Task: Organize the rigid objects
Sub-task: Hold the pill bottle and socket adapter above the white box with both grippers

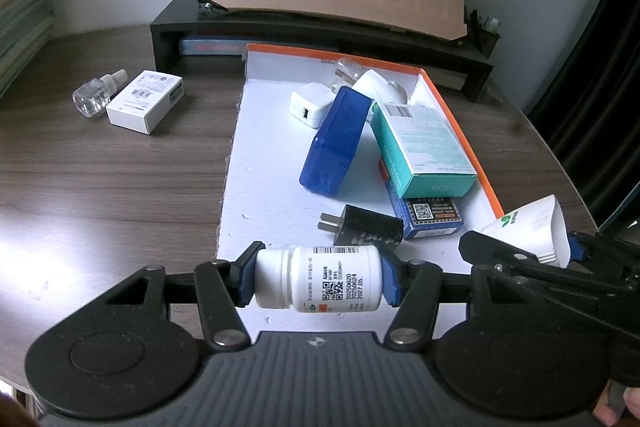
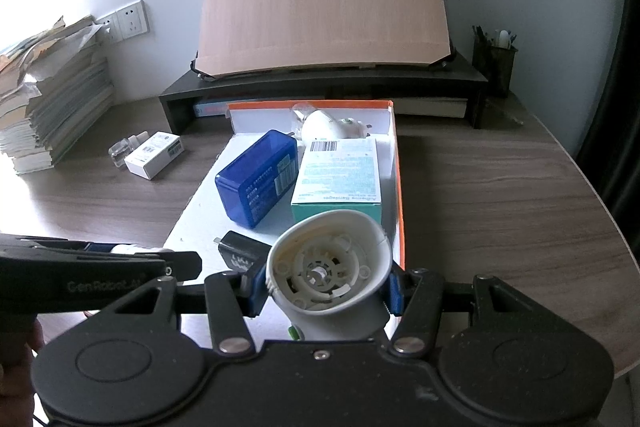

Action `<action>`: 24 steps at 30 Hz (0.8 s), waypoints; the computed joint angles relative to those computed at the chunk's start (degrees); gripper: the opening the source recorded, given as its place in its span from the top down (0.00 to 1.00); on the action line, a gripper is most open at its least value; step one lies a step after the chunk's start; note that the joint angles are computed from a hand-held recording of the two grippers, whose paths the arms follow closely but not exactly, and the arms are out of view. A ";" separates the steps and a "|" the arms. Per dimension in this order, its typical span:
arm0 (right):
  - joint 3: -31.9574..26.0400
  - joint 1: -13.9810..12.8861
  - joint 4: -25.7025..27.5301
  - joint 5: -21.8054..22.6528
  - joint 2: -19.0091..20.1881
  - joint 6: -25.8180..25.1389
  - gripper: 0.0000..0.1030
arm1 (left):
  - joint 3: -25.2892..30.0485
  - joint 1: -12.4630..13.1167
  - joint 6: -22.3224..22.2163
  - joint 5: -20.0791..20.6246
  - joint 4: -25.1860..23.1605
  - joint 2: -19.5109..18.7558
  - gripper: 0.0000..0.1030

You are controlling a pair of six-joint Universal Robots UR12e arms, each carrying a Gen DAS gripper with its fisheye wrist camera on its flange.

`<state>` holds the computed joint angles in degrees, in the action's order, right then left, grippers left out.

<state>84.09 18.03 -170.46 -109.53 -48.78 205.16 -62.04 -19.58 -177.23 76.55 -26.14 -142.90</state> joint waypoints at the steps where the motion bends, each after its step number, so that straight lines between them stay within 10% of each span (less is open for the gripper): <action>1: 0.02 -0.03 0.01 0.06 0.00 -0.01 0.36 | 0.12 0.01 0.03 -0.04 -0.19 -0.05 0.44; 24: -0.16 -0.12 1.06 0.43 0.09 -0.38 0.36 | 0.85 -0.08 0.40 -0.65 -1.14 -0.48 0.44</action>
